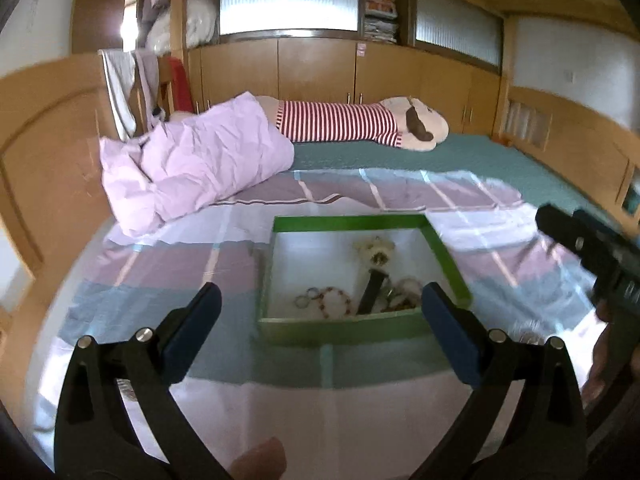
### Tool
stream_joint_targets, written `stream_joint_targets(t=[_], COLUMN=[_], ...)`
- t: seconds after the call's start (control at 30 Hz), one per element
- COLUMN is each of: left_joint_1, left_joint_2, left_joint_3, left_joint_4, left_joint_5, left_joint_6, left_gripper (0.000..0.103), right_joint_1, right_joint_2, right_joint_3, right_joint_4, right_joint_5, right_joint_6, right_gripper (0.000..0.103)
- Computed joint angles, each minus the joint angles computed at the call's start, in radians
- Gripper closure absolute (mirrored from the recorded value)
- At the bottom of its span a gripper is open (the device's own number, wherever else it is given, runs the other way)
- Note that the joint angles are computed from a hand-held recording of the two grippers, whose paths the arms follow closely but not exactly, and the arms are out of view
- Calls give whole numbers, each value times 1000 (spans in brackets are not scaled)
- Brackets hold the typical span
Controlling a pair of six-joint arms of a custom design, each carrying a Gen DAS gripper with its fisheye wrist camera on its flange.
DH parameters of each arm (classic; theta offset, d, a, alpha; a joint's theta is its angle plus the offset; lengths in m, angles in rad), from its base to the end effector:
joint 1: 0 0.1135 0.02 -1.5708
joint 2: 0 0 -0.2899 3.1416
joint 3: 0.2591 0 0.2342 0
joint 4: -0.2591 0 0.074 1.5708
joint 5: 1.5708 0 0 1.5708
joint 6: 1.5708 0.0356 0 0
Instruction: Organize jewelry
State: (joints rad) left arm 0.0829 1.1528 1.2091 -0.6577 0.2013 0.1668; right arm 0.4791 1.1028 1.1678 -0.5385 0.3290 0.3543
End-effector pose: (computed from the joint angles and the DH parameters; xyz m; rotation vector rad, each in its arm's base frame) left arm 0.2146 0.0107 0.3895 0.2050 2.1496 -0.0747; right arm 0.1891 0.0852 0.3977 0.0783 2.0208 0.1923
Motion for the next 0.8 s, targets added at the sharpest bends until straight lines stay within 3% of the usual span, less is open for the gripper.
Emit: stream_joint_targets(t=[0.07, 0.4, 0.63, 0.8], left_joint_1=[-5, 171, 166, 174], left_joint_2=[-53, -157, -181, -179], left_joint_3=[-18, -26, -49, -58], left_joint_4=[-24, -172, -174, -166], left_joint_5=[-20, 177, 156, 156], left_joint_6=[1, 10, 29, 29], left_gripper=[4, 4, 4, 4], right_joint_1=[30, 171, 263, 246], right_joint_2=[-24, -102, -106, -83], right_joint_3=[-3, -34, -51, -52], right_joint_4=[-27, -133, -145, -139], right_joint_5=[17, 116, 208, 185], right_joint_6=[10, 85, 118, 118], right_gripper=[3, 3, 3, 3])
